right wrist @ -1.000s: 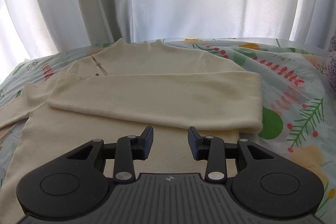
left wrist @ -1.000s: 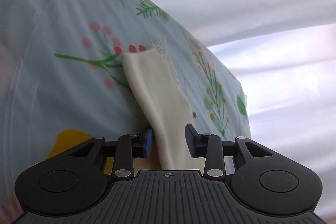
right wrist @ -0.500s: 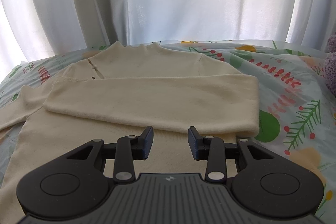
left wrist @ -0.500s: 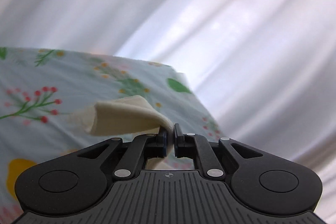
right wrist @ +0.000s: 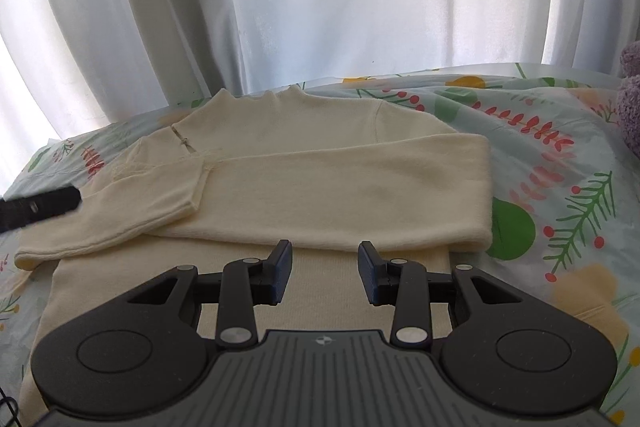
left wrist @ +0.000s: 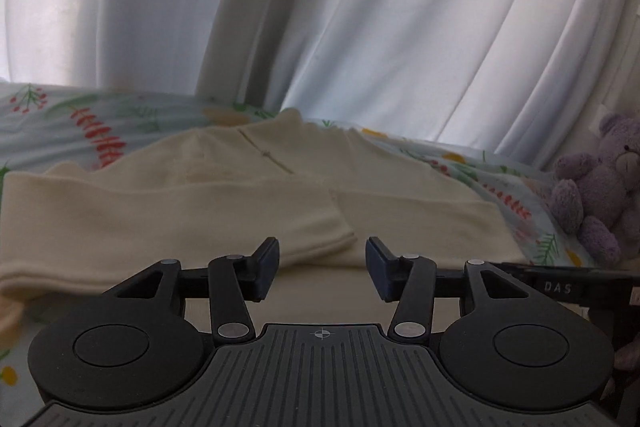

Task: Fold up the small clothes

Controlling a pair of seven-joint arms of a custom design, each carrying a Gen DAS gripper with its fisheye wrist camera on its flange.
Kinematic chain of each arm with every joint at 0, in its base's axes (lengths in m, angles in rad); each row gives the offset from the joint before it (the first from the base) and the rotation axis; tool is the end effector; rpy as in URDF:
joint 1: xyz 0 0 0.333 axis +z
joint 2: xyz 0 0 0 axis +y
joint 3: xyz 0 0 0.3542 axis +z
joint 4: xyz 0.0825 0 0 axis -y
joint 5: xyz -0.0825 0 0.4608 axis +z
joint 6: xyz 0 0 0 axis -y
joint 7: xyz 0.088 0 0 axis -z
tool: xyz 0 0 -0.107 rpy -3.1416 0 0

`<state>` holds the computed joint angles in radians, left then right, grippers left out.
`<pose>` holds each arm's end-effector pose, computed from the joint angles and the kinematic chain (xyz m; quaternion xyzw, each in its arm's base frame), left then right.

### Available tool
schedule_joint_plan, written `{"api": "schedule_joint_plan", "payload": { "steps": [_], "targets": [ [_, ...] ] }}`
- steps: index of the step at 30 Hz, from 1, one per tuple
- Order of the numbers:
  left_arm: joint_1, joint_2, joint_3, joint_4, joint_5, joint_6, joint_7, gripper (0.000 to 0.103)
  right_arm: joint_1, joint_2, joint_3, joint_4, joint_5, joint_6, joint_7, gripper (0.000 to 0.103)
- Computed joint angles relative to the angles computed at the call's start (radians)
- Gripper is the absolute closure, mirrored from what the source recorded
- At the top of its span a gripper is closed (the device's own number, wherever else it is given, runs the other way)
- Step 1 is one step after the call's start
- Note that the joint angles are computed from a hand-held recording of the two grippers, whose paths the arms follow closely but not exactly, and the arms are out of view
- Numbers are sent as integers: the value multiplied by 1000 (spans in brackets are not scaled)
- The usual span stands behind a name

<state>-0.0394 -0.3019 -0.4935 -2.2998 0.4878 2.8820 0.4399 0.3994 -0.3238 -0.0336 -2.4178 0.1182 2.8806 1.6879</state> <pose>0.4685 -0.3310 0.5486 -0.6753 0.5907 -0.3935 0.2003 0.5105 0.1871 0.5225 -0.6982 0.6040 -0.1625 0.3484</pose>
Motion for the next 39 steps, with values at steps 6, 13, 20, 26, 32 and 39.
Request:
{"api": "schedule_joint_plan", "payload": {
  "steps": [6,13,20,26,32,39],
  "targets": [
    [-3,-30,36,-58,-79,-94,-45,52,202,96,-169,131,423,-113,-333,67],
    [-1,-91,66,-119,-137,-127,-97,54,192,316,-144,374,642,-314,-493,63],
    [20,-115,72,-153,-190,-89,-104,59,120,386,-49,453,672,-316,-522,92],
    [96,-114,26,-123,-119,-148,-159,60,56,293,29,336,631,-12,-538,96],
    [107,-48,41,-82,-69,-97,-183,61,-148,216,97,189,8,109,59,97],
    [71,10,74,-38,-18,-102,-192,61,-86,208,-11,189,211,-26,-80,90]
  ]
}}
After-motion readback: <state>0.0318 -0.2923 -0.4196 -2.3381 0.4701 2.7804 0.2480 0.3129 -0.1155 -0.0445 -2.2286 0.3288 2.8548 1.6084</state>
